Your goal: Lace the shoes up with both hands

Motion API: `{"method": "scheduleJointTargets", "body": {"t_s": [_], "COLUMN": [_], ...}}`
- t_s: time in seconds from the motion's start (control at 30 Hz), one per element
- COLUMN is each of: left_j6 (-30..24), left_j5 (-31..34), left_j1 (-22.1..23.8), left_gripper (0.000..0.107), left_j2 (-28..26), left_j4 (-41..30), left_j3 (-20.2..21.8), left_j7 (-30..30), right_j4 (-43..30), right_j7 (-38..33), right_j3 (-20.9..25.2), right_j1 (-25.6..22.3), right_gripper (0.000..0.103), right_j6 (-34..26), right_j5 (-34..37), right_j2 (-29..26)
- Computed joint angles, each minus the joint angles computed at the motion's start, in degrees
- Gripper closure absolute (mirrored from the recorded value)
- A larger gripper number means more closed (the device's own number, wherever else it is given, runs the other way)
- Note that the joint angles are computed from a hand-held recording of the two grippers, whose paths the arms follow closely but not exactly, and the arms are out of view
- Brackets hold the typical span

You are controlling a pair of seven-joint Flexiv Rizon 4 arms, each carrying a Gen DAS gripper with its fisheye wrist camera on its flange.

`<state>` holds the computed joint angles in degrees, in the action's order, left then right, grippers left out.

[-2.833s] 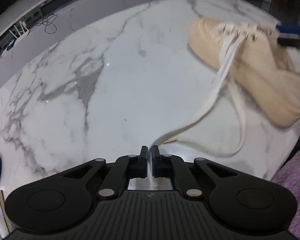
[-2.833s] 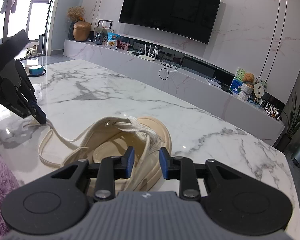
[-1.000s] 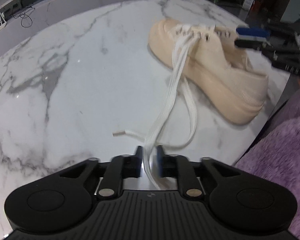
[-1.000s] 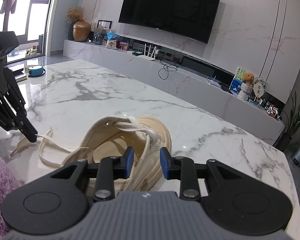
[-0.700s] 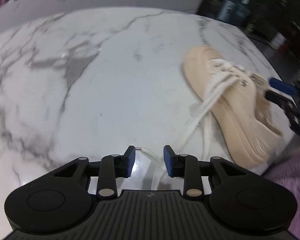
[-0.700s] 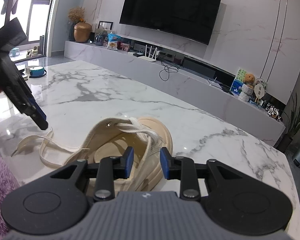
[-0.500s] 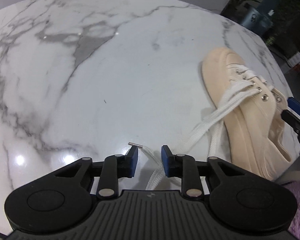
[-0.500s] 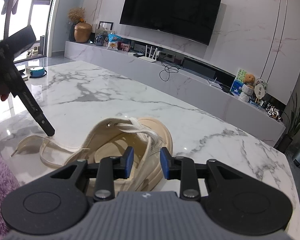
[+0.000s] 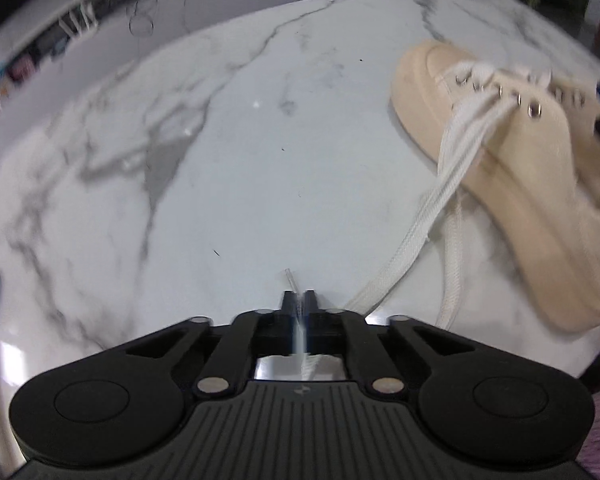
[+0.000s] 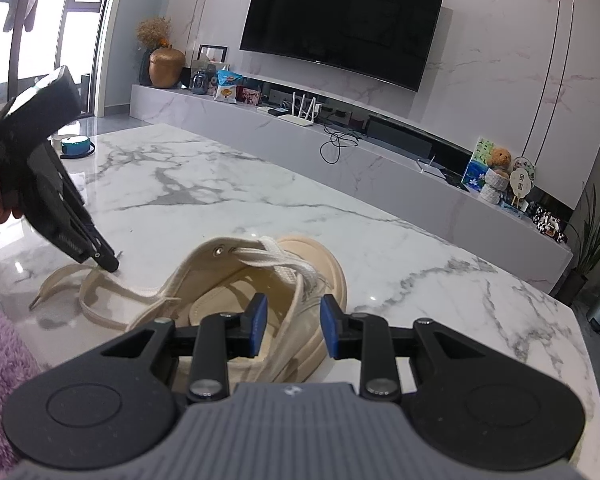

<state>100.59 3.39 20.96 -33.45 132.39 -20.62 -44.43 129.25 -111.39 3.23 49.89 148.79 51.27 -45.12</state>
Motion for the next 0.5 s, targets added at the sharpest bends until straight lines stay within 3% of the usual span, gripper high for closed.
{"method": "scheduleJointTargets", "body": {"t_s": [0.07, 0.13, 0.3, 0.5], "left_j6": [0.5, 0.7, 6.8, 10.4], "left_j5": [-2.2, 0.6, 4.4, 9.1], "left_j1": [3.3, 6.5, 10.1, 16.2], "left_gripper": [0.107, 0.107, 0.107, 0.107], "left_j2": [-0.5, -0.2, 2.6, 5.9], "left_j4": [0.6, 0.4, 1.6, 1.9], "left_j3": [-3.5, -5.4, -5.6, -7.3], "left_j7": [1.6, -0.4, -2.5, -8.6], "right_j4": [0.0, 0.2, 0.6, 0.8], "right_j7": [0.1, 0.3, 1.0, 1.4], "right_j3": [0.1, 0.3, 0.5, 0.5], "right_j1": [0.0, -0.2, -0.5, -0.5], "right_gripper": [0.071, 0.071, 0.071, 0.071], "right_j6": [0.2, 0.3, 0.6, 0.8], "right_j5": [0.1, -0.1, -0.5, -1.0], "right_j2": [0.0, 0.0, -0.1, -0.1]}}
